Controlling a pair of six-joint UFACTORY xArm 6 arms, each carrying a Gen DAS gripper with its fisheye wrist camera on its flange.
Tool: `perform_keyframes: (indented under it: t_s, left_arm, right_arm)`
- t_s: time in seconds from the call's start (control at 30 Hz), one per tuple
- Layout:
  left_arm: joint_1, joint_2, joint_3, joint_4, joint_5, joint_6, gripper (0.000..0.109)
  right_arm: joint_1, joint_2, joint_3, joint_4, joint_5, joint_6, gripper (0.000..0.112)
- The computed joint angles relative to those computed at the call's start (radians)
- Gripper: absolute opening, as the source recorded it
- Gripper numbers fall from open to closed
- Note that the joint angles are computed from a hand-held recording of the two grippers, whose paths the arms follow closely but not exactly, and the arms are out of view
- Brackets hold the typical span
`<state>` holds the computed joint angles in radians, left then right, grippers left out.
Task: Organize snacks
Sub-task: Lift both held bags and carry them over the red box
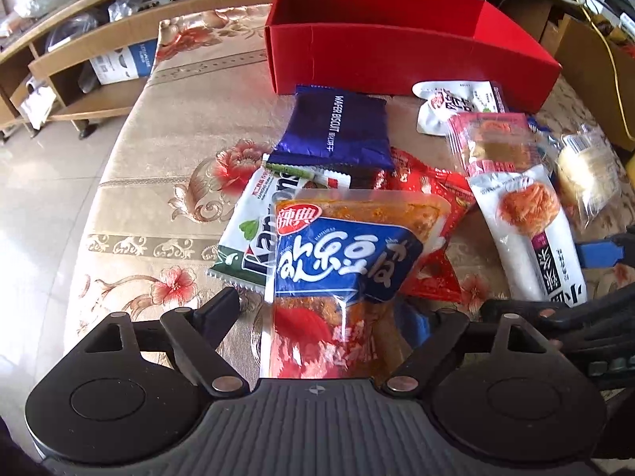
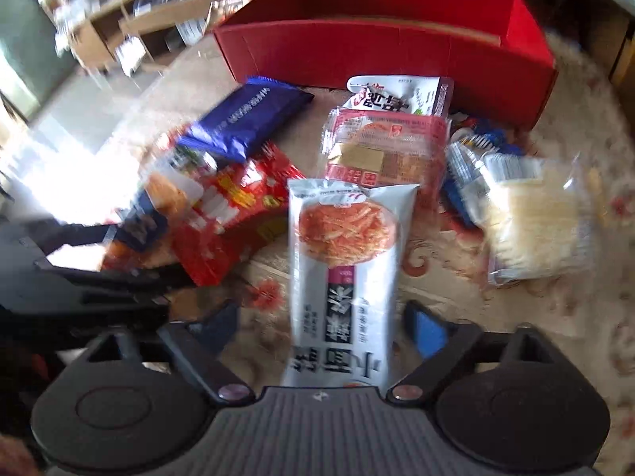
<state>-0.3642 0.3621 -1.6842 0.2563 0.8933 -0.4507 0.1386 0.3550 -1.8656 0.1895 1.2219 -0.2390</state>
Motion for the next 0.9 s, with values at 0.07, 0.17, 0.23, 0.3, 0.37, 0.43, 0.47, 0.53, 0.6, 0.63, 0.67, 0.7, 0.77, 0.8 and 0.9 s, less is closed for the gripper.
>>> perform_keyframes:
  t_s: [0.07,0.17,0.23,0.3,0.37,0.43,0.47,0.53,0.6,0.63,0.67,0.7,0.77,0.8,0.9]
  left_arm:
    - [-0.001,-0.007,0.002,-0.003,0.002,-0.003,0.075]
    - [0.001,-0.018,0.009,-0.016,0.002,-0.003,0.065]
    - [0.002,-0.02,0.008,-0.028,0.007,-0.008,0.064]
    - [-0.002,-0.03,0.015,-0.013,0.003,-0.024,0.063]
    - [-0.005,-0.048,0.03,0.004,-0.013,-0.033,0.061]
    - [-0.008,-0.063,0.04,0.018,-0.028,-0.044,0.061]
    - [-0.01,-0.07,0.044,0.027,-0.034,-0.05,0.061]
    - [-0.013,-0.076,0.042,0.041,-0.035,-0.06,0.061]
    - [-0.016,-0.082,0.04,0.059,-0.034,-0.072,0.061]
    - [-0.018,-0.084,0.037,0.067,-0.032,-0.077,0.061]
    - [-0.02,-0.086,0.032,0.075,-0.03,-0.081,0.061]
    - [-0.022,-0.086,0.027,0.083,-0.029,-0.083,0.061]
    - [-0.026,-0.079,0.006,0.089,-0.027,-0.082,0.061]
    - [-0.028,-0.074,-0.005,0.093,-0.029,-0.08,0.061]
    - [-0.033,-0.046,-0.052,0.102,-0.029,-0.072,0.061]
  right_arm:
    - [-0.008,-0.01,0.007,-0.001,-0.006,-0.004,0.047]
    - [-0.029,-0.003,-0.016,0.047,0.026,0.011,0.045]
    - [-0.02,-0.03,0.019,0.03,-0.008,-0.001,0.044]
    - [-0.022,-0.054,0.038,0.054,-0.02,-0.009,0.044]
    - [-0.02,-0.067,0.048,0.065,-0.042,-0.007,0.044]
    - [-0.022,-0.079,0.057,0.073,-0.059,-0.001,0.044]
    - [-0.023,-0.085,0.063,0.077,-0.067,-0.001,0.044]
    - [-0.022,-0.095,0.07,0.081,-0.081,0.001,0.044]
    - [-0.019,-0.101,0.068,0.083,-0.088,0.005,0.044]
    - [-0.018,-0.101,0.063,0.082,-0.09,0.006,0.044]
    - [-0.017,-0.1,0.056,0.082,-0.093,0.011,0.044]
    - [-0.017,-0.099,0.048,0.087,-0.096,0.015,0.044]
    - [-0.016,-0.096,0.035,0.103,-0.109,0.014,0.044]
    - [-0.015,-0.094,0.031,0.106,-0.115,0.013,0.044]
    - [-0.017,-0.077,0.004,0.111,-0.115,0.019,0.044]
